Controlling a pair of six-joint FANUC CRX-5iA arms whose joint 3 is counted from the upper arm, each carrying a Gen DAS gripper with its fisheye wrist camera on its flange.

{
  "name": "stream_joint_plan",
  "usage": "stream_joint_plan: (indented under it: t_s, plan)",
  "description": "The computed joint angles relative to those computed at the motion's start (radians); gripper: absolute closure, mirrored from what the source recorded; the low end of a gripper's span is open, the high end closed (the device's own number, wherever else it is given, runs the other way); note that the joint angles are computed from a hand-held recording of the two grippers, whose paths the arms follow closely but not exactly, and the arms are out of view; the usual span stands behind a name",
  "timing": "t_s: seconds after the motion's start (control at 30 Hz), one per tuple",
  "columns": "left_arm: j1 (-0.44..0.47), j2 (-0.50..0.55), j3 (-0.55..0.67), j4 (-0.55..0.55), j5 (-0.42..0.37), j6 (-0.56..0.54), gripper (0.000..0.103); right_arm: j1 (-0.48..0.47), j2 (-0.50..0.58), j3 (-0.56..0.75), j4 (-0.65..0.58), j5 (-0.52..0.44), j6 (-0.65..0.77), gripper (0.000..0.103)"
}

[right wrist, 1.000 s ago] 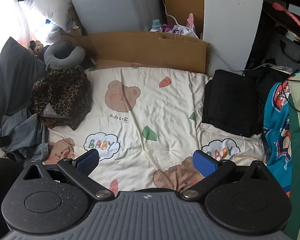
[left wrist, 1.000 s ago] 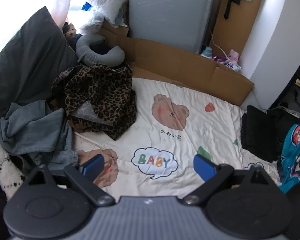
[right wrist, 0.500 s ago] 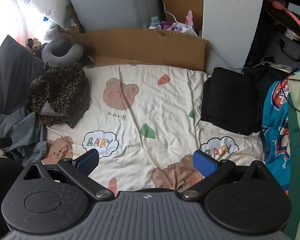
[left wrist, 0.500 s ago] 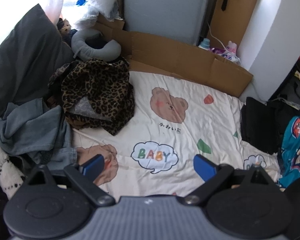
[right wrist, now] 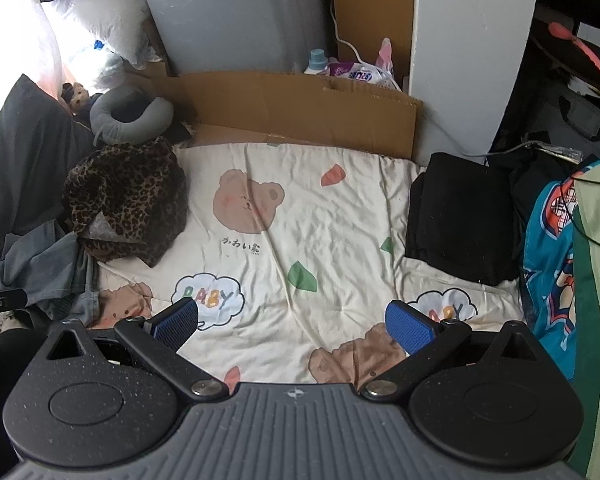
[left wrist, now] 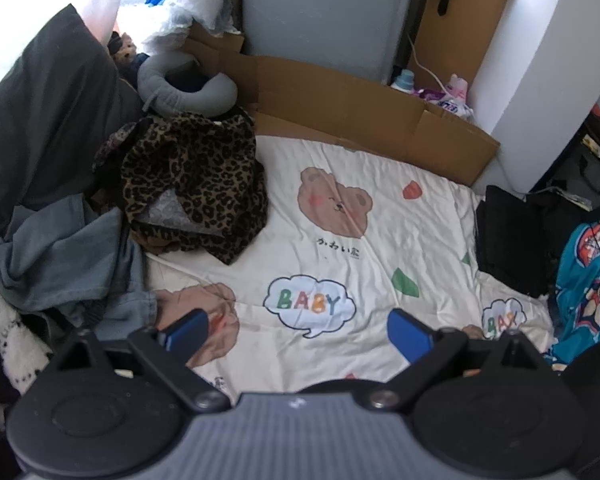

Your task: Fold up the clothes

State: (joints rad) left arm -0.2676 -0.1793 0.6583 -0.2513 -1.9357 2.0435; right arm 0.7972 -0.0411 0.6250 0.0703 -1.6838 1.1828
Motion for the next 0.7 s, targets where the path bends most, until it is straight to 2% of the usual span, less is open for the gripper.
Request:
stream_joint_plan:
  t_s: [0.27,0.43,0.7]
  plan:
    - [0.048,0.009,0.082,-0.003,-0.031,-0.094,0.005,0.051,0.024,0.078,0.036,-0.026,0.002,0.0]
    - [0.049,0.013,0.127,-0.032,-0.021,-0.125,0.005,0.046,0.057,0.137,0.044,-0.045,0.011,0.0]
    - [0.129,0.004,0.143,0.011,0.001,-0.149,0.005,0.027,0.103,0.227,0.031,-0.069,0.041,0.0]
